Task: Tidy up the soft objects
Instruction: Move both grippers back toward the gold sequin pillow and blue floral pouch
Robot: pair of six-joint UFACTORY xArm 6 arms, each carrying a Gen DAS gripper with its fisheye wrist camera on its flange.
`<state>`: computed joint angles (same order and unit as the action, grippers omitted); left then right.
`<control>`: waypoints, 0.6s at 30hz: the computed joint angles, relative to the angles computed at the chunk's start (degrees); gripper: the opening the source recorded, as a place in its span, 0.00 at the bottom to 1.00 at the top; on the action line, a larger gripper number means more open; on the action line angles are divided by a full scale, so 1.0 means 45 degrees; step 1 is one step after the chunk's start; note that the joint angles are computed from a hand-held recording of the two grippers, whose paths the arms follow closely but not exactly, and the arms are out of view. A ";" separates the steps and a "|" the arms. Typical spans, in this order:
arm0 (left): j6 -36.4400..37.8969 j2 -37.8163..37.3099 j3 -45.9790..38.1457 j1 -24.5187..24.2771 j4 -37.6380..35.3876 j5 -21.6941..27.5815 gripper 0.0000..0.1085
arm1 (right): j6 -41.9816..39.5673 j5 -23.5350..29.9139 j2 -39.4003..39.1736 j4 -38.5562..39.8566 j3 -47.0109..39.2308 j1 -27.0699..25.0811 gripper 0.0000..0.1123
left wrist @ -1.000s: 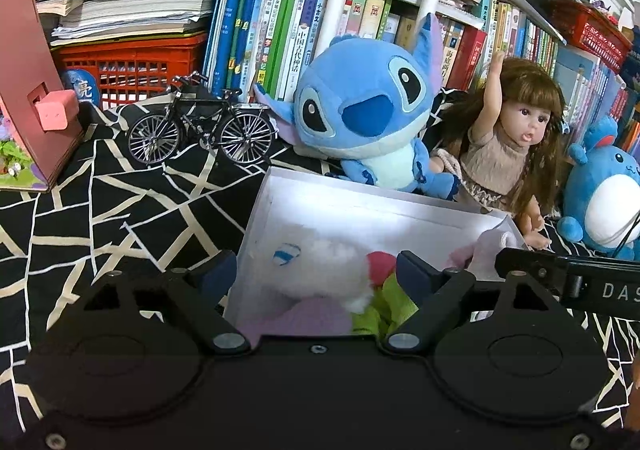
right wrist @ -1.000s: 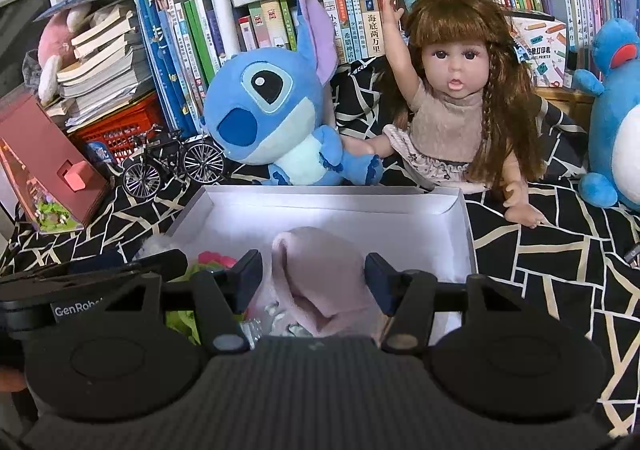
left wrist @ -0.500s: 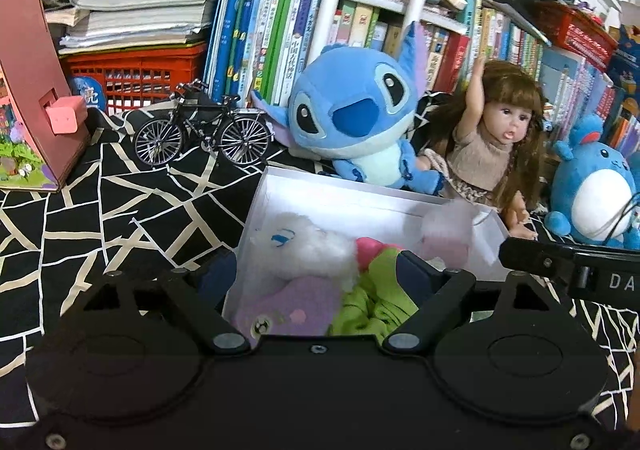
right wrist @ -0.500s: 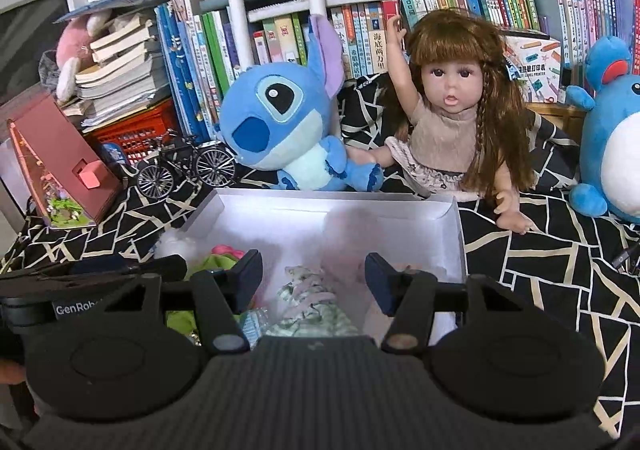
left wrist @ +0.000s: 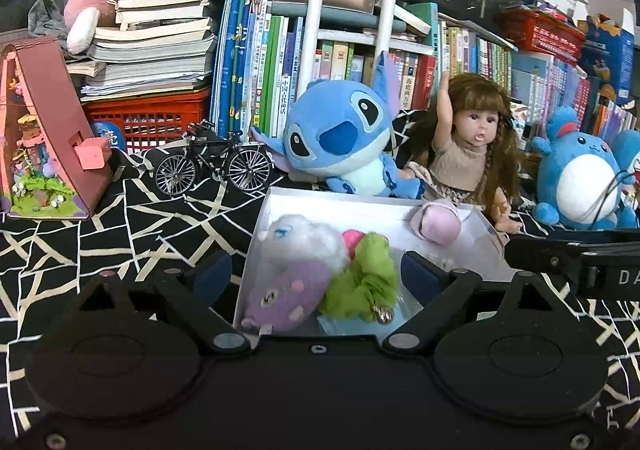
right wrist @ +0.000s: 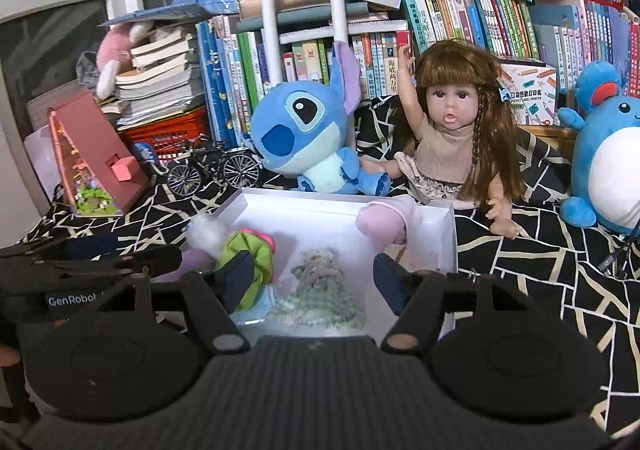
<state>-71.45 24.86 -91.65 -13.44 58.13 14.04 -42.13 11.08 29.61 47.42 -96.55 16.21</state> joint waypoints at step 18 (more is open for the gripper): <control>-0.5009 -0.2395 0.3438 -0.0118 0.5169 -0.0689 0.85 | -1.1571 -0.0225 -0.2567 1.0980 0.3212 0.0206 0.81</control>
